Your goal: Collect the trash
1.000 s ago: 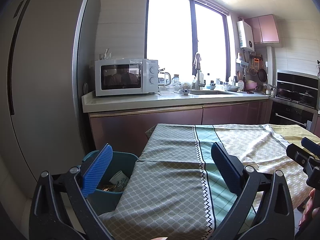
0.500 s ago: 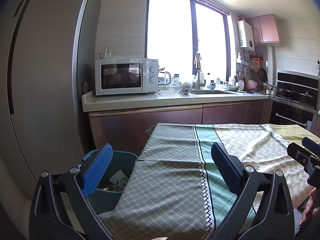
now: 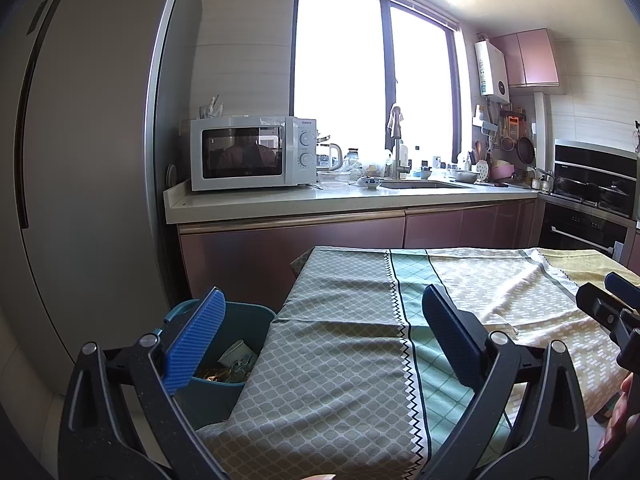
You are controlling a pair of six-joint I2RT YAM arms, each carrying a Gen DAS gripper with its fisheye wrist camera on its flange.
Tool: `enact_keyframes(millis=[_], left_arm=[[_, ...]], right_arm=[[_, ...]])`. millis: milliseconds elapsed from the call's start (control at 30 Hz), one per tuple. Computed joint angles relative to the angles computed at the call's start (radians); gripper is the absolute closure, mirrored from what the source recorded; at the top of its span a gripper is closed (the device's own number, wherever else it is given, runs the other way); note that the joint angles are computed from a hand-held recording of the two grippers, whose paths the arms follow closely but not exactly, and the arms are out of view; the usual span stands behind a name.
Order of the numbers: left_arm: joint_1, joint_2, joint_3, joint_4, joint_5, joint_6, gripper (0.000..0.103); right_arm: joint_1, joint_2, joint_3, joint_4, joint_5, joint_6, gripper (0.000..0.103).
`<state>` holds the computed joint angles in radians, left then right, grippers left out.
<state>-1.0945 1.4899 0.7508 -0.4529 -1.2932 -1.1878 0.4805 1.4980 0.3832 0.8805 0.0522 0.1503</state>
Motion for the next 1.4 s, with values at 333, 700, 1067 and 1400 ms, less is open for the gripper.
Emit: enact_keyframes(millis=[333, 700, 1067, 1400], left_arm=[[0.001, 0.0, -0.002, 0.012, 0.003, 0.01, 0.006], [0.002, -0.001, -0.002, 0.014, 0.004, 0.012, 0.006], [0.003, -0.002, -0.003, 0.016, 0.004, 0.013, 0.006], [0.003, 0.001, -0.003, 0.014, 0.003, 0.01, 0.006]], right_arm=[[0.002, 0.003, 0.003, 0.002, 0.004, 0.0, 0.007], [0.006, 0.0, 0.003, 0.0, 0.009, 0.001, 0.007], [0.007, -0.002, 0.002, -0.001, 0.012, 0.002, 0.007], [0.004, -0.002, 0.006, -0.002, 0.011, 0.001, 0.007]])
